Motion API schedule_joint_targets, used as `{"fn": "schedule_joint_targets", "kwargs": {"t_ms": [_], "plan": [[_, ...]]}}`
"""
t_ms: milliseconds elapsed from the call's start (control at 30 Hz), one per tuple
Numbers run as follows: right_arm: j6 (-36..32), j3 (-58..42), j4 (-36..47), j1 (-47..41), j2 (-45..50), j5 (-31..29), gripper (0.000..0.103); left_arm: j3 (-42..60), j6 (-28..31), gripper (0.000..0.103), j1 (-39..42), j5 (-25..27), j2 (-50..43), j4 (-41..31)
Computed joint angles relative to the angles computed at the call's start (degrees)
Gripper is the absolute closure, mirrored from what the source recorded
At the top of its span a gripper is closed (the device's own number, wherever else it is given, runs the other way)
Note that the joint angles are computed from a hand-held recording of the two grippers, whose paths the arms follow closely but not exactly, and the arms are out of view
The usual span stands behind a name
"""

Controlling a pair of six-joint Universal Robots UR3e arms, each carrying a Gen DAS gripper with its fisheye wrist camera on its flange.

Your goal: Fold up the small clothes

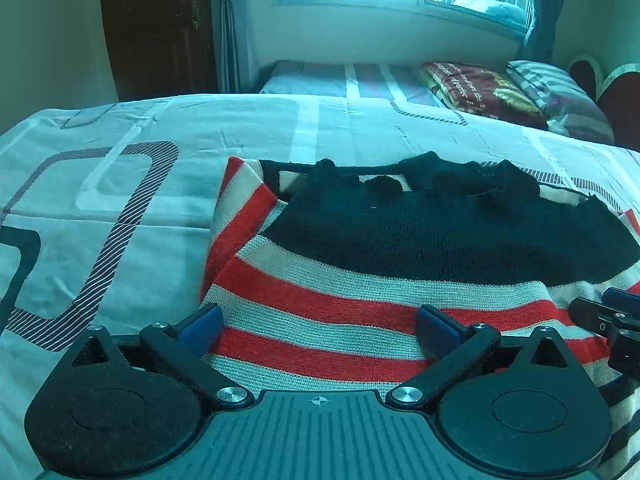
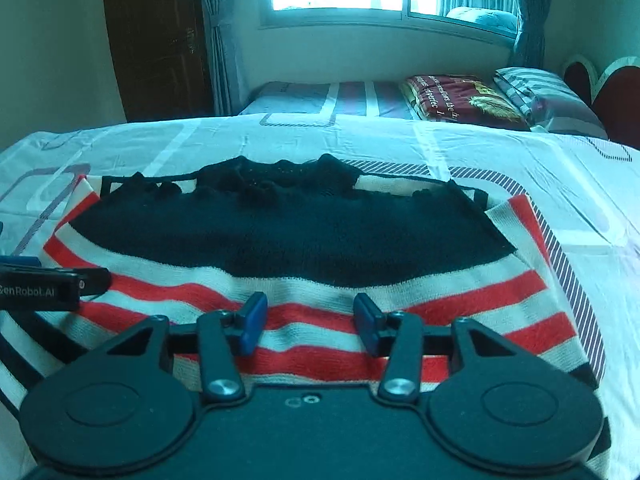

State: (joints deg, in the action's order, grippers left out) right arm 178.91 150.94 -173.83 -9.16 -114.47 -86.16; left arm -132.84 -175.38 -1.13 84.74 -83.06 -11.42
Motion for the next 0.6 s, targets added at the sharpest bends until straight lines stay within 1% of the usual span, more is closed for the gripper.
{"fn": "schedule_joint_targets", "kwargs": {"t_ms": [100,167,367,467,533,600], "plan": [[-0.8,-0.5,3.8,-1.5,-3.0,1.6,0.056,1.2,-0.7,0.001,-0.7,0.9,0.2,-1.5],[-1.0,-0.5,1.5,-0.8,-2.0,0.6,0.056,1.8,-1.0,0.001,-1.1,1.2,-0.4,-1.3],[-1.1,-0.7,-1.6,-0.9,0.2,1.2,0.055,3.9,-1.5,0.001,-2.0,2.4,-4.1,0.6],[-1.2,-1.7,-1.8,0.0,3.1,0.6,0.055,4.0,-1.9,0.000,-1.8,2.1,-5.0,1.1],[-0.8,-1.4,-2.6,0.0,3.4,0.7,0.055,4.1,-1.9,0.000,-2.1,2.3,-5.1,1.2],[-0.5,-1.5,-1.5,0.1,2.2,0.8,0.055,4.1,-1.8,0.000,-1.9,2.1,-4.4,0.3]]}}
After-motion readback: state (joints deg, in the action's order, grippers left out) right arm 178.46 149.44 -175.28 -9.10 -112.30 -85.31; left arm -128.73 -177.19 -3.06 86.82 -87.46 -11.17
